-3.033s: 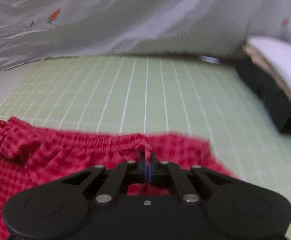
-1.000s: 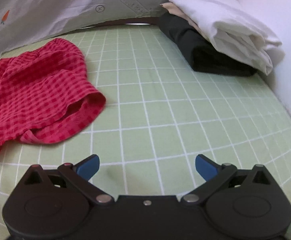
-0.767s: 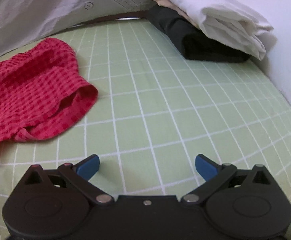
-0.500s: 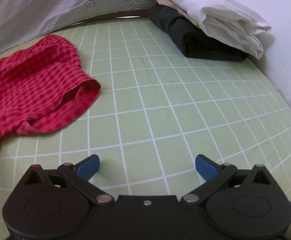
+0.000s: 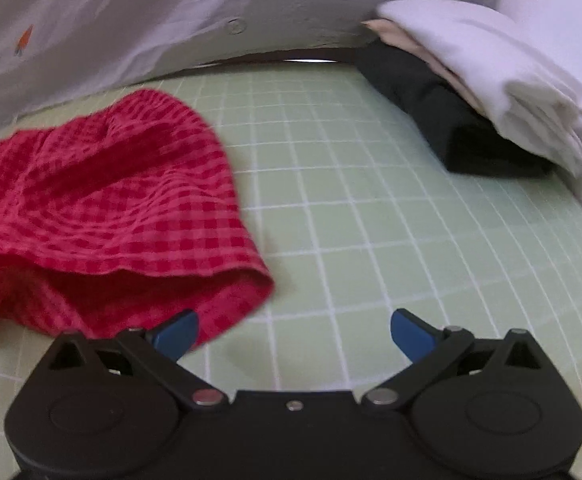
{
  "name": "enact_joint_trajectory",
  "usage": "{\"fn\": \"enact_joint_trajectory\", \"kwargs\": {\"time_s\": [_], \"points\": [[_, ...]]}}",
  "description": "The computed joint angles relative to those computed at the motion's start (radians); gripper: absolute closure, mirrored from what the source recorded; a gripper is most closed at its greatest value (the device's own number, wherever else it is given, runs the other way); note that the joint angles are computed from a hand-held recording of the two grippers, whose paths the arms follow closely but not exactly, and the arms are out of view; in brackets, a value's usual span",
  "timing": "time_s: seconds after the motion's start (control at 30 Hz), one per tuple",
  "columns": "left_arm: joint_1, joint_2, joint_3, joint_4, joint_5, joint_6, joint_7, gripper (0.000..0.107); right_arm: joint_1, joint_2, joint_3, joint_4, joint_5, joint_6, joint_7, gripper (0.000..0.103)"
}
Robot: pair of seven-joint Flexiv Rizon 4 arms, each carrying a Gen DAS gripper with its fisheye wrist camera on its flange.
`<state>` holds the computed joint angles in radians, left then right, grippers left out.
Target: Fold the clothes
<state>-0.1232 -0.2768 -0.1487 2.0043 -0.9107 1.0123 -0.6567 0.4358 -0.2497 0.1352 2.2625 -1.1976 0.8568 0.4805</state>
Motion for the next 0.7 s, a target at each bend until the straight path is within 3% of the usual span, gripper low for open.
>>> {"fn": "enact_joint_trajectory", "kwargs": {"time_s": [0.07, 0.23, 0.37, 0.47, 0.57, 0.7], "points": [[0.007, 0.003, 0.004, 0.002, -0.008, -0.007, 0.000, 0.104, 0.005, -0.021, -0.004, -0.021, 0.012, -0.027, -0.025, 0.000], [0.018, 0.021, 0.012, 0.016, -0.014, -0.019, 0.037, 0.103, 0.056, -0.038, -0.008, -0.060, 0.029, -0.228, -0.087, 0.000], [0.021, 0.044, 0.016, 0.034, -0.051, -0.043, 0.095, 0.103, 0.069, 0.039, 0.013, -0.021, -0.009, -0.355, 0.071, 0.000], [0.028, 0.048, 0.031, 0.023, -0.012, -0.126, 0.119, 0.103, 0.081, 0.072, 0.053, -0.005, 0.044, -0.460, 0.094, 0.000], [0.025, 0.035, 0.048, 0.002, 0.089, -0.189, 0.082, 0.101, 0.054, 0.069, 0.069, 0.011, 0.157, -0.420, 0.020, 0.000], [0.023, 0.040, 0.049, 0.004, 0.112, -0.197, 0.070, 0.084, 0.049, 0.091, 0.081, 0.052, 0.224, -0.383, 0.041, 0.000]]}}
